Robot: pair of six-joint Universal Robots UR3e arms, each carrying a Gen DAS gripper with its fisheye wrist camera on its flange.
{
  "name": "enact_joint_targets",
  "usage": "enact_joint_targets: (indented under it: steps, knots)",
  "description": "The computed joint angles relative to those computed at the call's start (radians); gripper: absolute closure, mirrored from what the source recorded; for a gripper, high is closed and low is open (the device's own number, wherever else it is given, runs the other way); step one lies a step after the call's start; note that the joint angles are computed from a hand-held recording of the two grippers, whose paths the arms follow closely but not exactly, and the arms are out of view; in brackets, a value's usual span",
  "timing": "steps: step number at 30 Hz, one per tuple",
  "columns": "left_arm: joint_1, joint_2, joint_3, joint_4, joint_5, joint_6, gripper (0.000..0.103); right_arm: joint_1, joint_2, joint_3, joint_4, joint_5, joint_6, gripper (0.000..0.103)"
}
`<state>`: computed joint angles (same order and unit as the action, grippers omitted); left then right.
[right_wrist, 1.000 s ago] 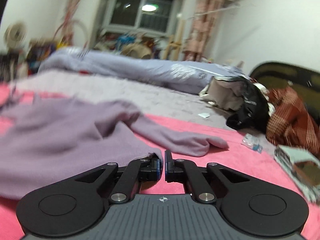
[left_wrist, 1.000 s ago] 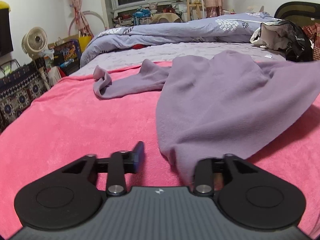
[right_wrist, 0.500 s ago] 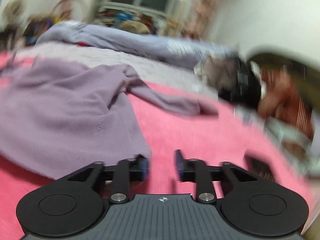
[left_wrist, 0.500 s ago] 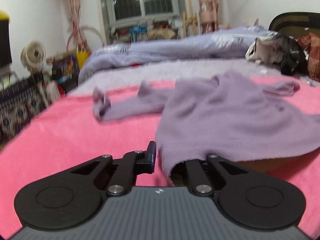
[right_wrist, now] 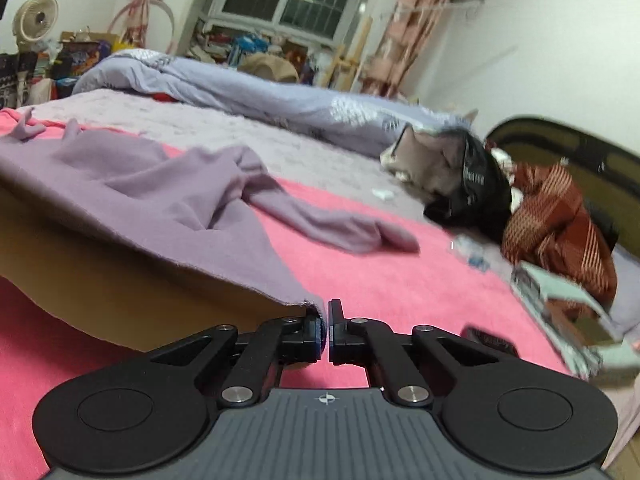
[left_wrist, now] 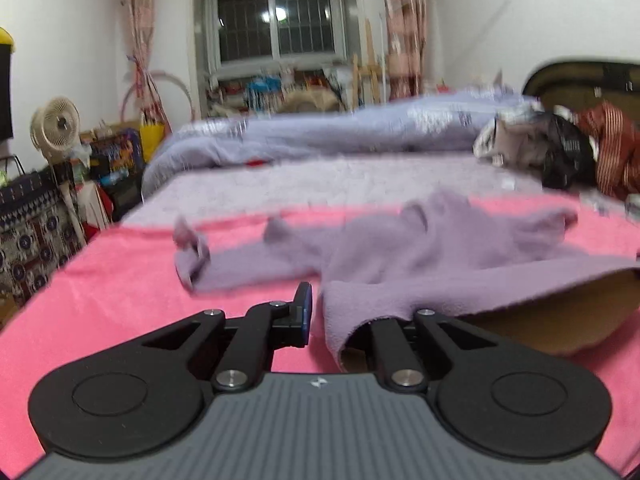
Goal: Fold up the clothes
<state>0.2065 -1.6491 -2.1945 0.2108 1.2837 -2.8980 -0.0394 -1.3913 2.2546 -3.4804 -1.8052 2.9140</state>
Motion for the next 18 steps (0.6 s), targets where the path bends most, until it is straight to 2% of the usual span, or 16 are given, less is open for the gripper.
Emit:
enact_joint_targets:
  steps: [2, 3, 4, 5, 7, 11, 13, 16, 18]
  knots:
    - [-0.033, -0.033, -0.015, -0.007, 0.056, 0.017, 0.089, 0.011, 0.034, 0.019, -0.051, -0.009, -0.070, 0.091]
    - [-0.051, -0.053, -0.022, -0.007, 0.088, 0.022, 0.089, 0.042, 0.081, 0.018, -0.116, -0.051, -0.115, 0.089]
    - [-0.068, -0.073, -0.028, -0.007, 0.117, 0.025, 0.089, 0.073, 0.129, 0.014, -0.179, -0.090, -0.164, 0.081]
    - [-0.074, -0.079, -0.039, 0.000, 0.129, 0.022, 0.089, 0.104, 0.177, 0.006, -0.241, -0.119, -0.219, 0.068]
    - [-0.085, -0.093, -0.060, 0.014, 0.152, 0.017, 0.088, 0.152, 0.267, -0.007, -0.365, -0.154, -0.339, 0.056]
    - [-0.076, -0.092, -0.071, 0.032, 0.144, 0.023, 0.085, 0.218, 0.402, -0.066, -0.492, -0.204, -0.511, 0.056]
    - [-0.060, -0.081, -0.072, 0.019, 0.123, 0.016, 0.083, 0.208, 0.402, -0.065, -0.504, -0.190, -0.541, 0.056]
    - [-0.048, -0.074, -0.080, 0.010, 0.113, 0.010, 0.081, 0.182, 0.383, -0.060, -0.486, -0.195, -0.526, 0.056]
    - [-0.054, -0.075, -0.089, 0.019, 0.120, 0.008, 0.081, 0.153, 0.373, -0.067, -0.452, -0.215, -0.484, 0.061]
